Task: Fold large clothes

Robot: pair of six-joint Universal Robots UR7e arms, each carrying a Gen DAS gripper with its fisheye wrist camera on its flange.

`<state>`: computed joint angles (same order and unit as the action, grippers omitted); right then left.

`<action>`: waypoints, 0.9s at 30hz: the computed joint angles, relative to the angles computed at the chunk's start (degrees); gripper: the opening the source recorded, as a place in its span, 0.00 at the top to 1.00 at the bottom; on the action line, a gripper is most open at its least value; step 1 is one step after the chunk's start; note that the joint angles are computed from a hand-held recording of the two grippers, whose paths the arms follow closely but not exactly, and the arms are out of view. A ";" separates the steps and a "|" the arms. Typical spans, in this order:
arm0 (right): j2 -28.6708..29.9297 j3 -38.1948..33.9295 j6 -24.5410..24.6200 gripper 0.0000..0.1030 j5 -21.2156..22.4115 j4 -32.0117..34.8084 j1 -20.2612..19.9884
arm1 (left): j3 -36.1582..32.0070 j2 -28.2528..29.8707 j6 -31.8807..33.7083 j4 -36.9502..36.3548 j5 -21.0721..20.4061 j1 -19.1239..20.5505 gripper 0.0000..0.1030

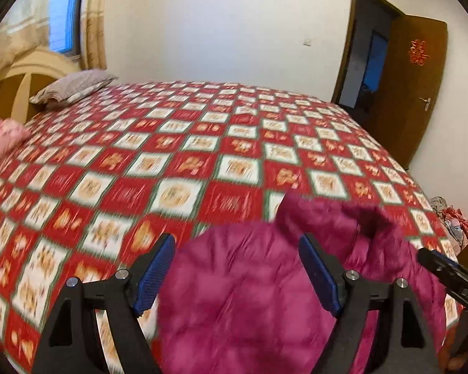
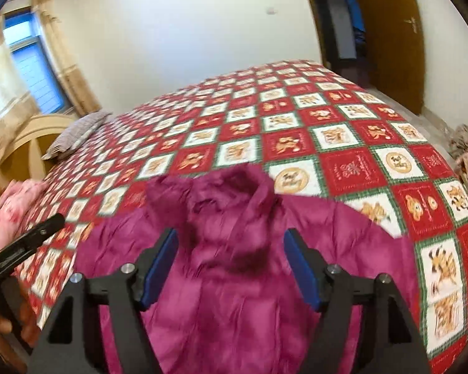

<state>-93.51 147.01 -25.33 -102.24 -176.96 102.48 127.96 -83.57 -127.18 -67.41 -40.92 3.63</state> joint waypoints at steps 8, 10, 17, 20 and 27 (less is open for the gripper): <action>14.46 -7.33 4.95 0.46 5.23 1.56 0.93 | 4.04 -5.56 6.66 -13.06 3.51 4.95 0.20; 16.97 -8.50 5.99 0.62 7.52 5.29 -0.38 | 5.61 -7.60 7.05 -15.63 3.32 5.36 0.20; 16.73 -4.39 2.59 0.70 15.73 9.33 -2.44 | 7.05 -7.28 17.26 -27.53 4.08 11.47 0.20; 17.81 -3.61 1.77 0.70 14.69 8.60 -2.23 | 6.26 -3.30 26.78 -36.87 3.17 16.04 0.20; 12.05 -2.37 0.70 0.64 17.49 13.63 -4.81 | 3.02 5.33 35.17 -45.68 -0.21 23.77 0.20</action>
<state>-81.47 144.64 -24.63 -84.75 -163.32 97.67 130.98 -78.24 -92.01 -113.09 -41.13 27.40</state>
